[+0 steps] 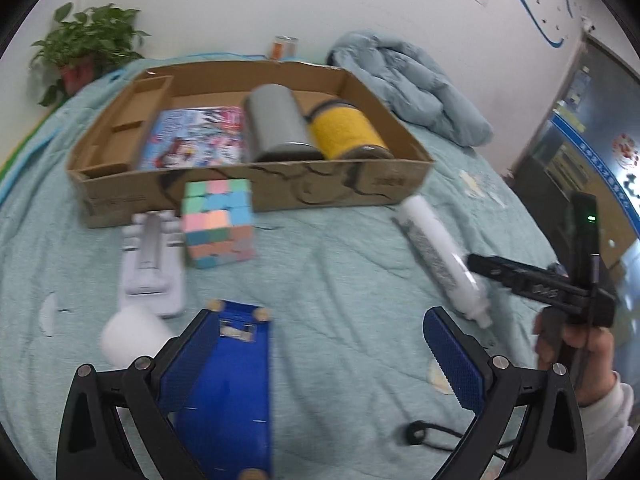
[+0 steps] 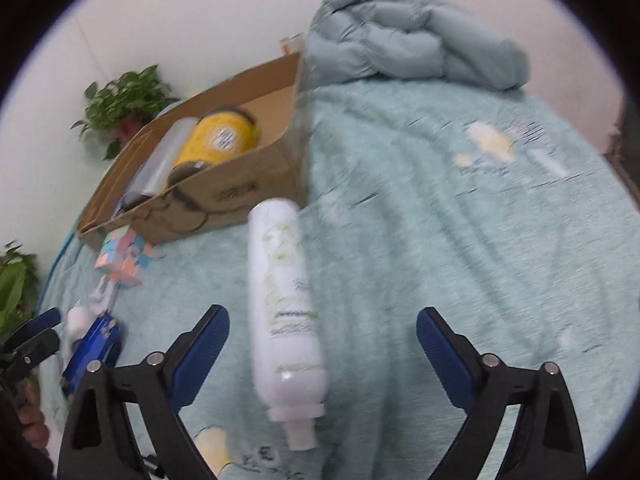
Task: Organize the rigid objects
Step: 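Move the left tool to the white spray bottle and grasp it, then lift the white spray bottle upright and carry it over the box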
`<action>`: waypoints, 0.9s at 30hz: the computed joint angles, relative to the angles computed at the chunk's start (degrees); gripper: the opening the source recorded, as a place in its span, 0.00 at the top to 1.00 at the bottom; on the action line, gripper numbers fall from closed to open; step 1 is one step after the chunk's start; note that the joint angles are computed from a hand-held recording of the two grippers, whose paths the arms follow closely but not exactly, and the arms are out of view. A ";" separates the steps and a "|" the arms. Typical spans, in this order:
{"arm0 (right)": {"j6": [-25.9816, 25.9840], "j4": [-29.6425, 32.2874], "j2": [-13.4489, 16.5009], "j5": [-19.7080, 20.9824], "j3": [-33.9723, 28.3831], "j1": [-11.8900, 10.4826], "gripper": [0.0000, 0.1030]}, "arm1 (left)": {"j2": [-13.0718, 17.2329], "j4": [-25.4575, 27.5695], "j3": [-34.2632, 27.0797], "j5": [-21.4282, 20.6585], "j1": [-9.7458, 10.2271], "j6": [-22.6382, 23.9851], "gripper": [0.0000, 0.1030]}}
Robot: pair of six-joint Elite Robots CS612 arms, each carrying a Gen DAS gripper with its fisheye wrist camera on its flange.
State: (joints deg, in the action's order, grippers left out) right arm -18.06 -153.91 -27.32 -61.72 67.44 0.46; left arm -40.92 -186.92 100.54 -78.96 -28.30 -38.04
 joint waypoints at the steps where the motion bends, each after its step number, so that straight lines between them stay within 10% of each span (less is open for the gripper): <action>1: -1.67 2.26 0.23 1.79 -0.38 0.16 0.22 | 0.12 0.39 -0.48 -0.68 -0.10 0.53 0.01; 7: -2.06 1.32 0.44 1.16 0.52 1.15 0.58 | 1.68 7.39 -6.46 -8.13 1.09 4.06 0.01; 13: -5.17 -3.84 -1.39 1.09 5.51 0.88 0.57 | 6.28 12.60 -15.43 -19.09 3.47 2.34 0.05; 18: -9.71 0.60 -3.12 10.54 8.52 -0.15 0.55 | 10.16 22.51 -23.61 -28.01 4.56 5.81 0.18; 22: -6.05 3.18 -2.71 16.93 8.01 -1.14 0.49 | 12.02 29.46 -27.83 -28.59 4.44 8.56 0.30; 27: -2.07 8.11 -1.39 15.33 5.22 -0.81 0.47 | 12.93 32.07 -29.27 -27.13 4.36 10.39 0.53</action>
State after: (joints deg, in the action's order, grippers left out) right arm -20.13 -145.80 -28.72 -46.40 72.67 -0.35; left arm -27.99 -154.85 71.27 -106.08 -23.94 -27.65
